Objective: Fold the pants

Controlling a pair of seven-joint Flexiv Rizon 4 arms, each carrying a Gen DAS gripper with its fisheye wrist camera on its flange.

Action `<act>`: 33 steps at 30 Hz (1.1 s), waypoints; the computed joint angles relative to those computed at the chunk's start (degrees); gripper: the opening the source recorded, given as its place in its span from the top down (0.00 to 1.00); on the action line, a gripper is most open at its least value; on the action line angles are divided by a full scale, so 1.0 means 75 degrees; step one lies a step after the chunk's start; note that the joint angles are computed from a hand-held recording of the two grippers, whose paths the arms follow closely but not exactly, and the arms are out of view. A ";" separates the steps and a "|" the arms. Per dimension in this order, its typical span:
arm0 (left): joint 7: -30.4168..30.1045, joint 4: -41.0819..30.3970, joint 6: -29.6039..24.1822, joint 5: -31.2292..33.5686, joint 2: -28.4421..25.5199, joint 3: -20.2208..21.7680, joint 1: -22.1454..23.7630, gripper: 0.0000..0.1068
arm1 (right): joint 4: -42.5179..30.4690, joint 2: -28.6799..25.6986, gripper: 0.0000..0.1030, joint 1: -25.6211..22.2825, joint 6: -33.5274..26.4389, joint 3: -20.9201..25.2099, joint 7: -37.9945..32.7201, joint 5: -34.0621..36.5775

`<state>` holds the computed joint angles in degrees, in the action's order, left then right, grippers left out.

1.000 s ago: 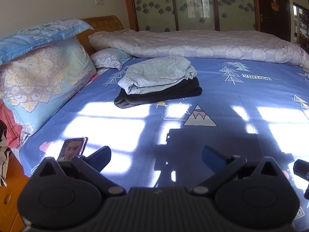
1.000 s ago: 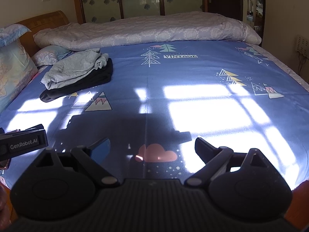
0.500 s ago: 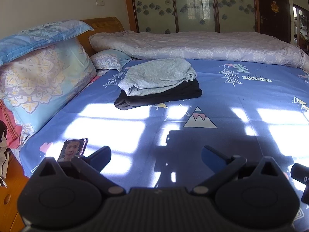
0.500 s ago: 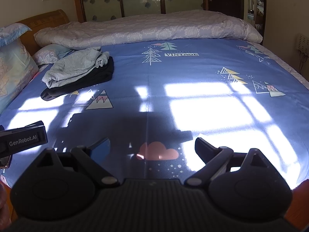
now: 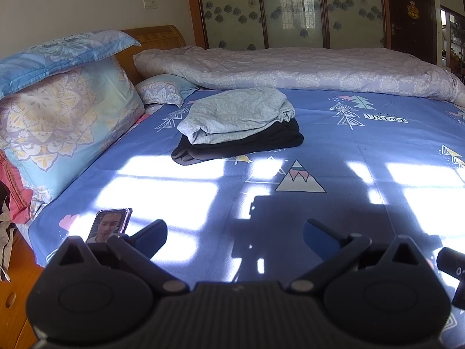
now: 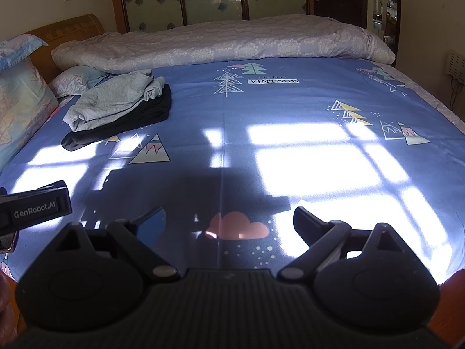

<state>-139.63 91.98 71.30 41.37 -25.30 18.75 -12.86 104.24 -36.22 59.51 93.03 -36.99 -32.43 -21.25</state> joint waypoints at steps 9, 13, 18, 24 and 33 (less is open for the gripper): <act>0.0327 0.0050 0.0005 -0.0294 -0.0008 -0.0176 0.0179 0.04 | 0.0005 0.0037 0.07 -0.0083 -0.0056 0.0132 -0.0041 -0.0020; 0.0572 0.0140 0.0111 -0.0614 -0.0018 -0.0231 0.0289 0.04 | 0.0036 0.0089 0.07 -0.0083 -0.0109 0.0131 0.0001 -0.0144; 0.0745 0.0124 0.0042 -0.0783 -0.0064 -0.0168 0.0260 0.04 | 0.0062 0.0103 0.07 0.0081 -0.0181 -0.0102 0.0035 -0.0332; 0.0524 -0.0059 -0.0340 -0.0560 -0.0126 0.0109 0.0024 0.04 | 0.0091 0.0000 0.02 0.0470 -0.0073 -0.0630 0.0037 -0.0479; 0.0348 -0.0049 -0.0684 -0.0309 0.0007 -0.0098 0.0287 0.04 | -0.0117 -0.0152 0.00 0.0582 0.0038 -0.0622 -0.0636 -0.0078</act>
